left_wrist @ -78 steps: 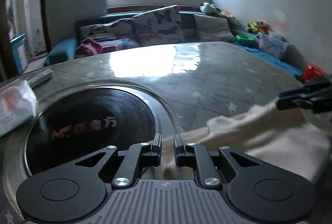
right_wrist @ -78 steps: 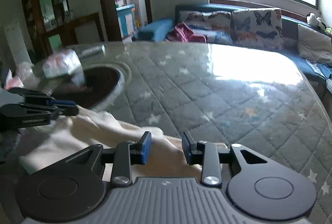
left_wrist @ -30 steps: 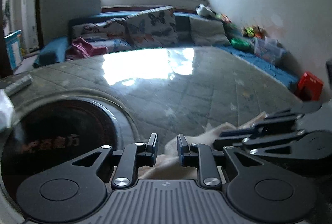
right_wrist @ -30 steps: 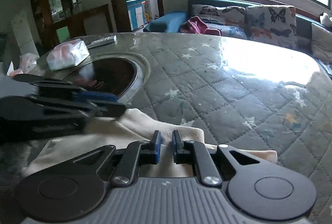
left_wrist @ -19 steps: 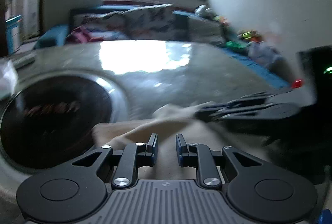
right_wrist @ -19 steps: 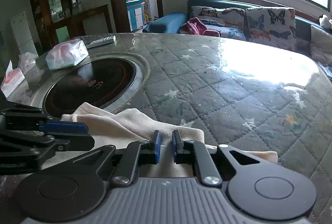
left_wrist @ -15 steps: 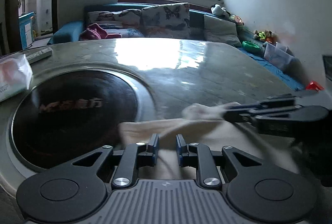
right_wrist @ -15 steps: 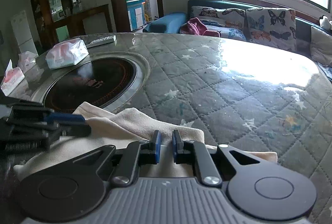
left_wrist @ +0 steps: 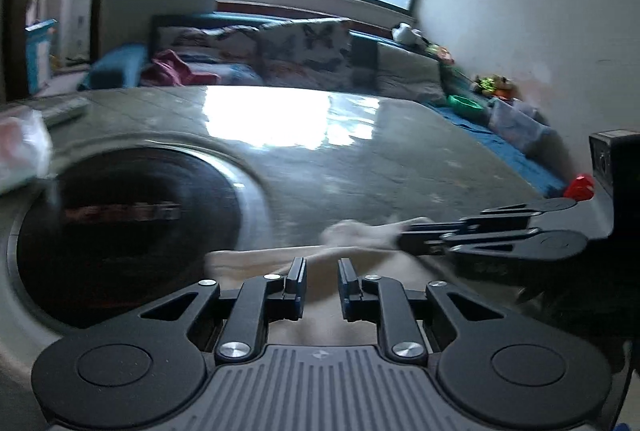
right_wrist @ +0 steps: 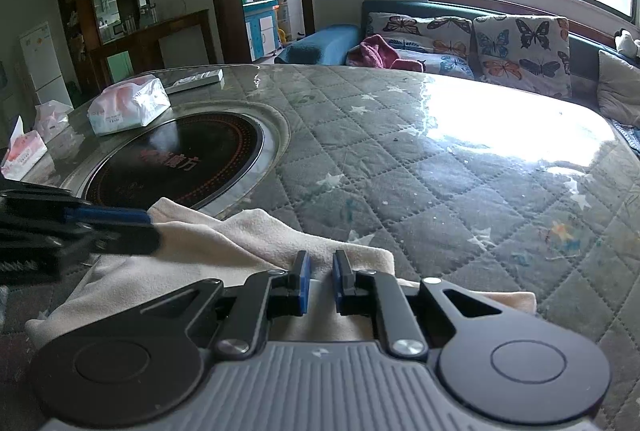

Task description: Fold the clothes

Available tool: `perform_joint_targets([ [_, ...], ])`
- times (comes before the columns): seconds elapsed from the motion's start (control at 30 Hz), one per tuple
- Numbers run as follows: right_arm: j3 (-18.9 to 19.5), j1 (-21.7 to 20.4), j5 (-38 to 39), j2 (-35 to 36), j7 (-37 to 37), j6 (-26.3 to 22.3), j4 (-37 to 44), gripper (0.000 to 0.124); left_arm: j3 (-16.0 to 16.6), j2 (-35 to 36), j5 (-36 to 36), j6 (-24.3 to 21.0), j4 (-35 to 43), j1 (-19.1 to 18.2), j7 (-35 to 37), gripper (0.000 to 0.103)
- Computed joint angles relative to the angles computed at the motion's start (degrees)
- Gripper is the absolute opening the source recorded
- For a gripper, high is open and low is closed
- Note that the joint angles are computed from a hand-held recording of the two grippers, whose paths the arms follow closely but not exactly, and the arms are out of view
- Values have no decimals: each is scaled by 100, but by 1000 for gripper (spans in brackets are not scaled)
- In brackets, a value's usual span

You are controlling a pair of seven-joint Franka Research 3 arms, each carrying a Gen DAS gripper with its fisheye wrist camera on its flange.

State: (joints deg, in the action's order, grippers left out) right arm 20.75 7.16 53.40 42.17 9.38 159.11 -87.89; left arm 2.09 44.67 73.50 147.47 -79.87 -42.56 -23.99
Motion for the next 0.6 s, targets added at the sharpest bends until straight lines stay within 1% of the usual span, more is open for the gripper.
perform_joint_targets([
  [0.03,-1,4,-7,-3,-3,8,-5,11,-48,142,-89,40,206,62,150,18],
  [0.13,-22,21,-56,-29,23,8,-21,12,-154,519,-669,61,723,206,649,18],
  [0.2,-36,6,-66,-66,89,-39,-36,14,-57,592,-862,47,811,154,780,18],
  [0.27,22,-104,44,-177,38,-110,-151,17,-4,617,-1037,16,859,111,932,18],
  [0.33,157,-299,295,-382,-315,-175,-409,17,65,637,-1127,7,882,61,1025,18],
  [0.4,249,-495,628,-693,-829,-314,-791,16,144,652,-1150,-4,890,-4,1024,18],
  [0.53,264,-769,1223,-1325,-1842,-752,-1556,16,190,700,-1229,-86,974,-61,1077,18],
  [0.6,214,-828,1476,-1599,-2278,-907,-1894,16,202,723,-1264,-105,1014,-76,1110,18],
])
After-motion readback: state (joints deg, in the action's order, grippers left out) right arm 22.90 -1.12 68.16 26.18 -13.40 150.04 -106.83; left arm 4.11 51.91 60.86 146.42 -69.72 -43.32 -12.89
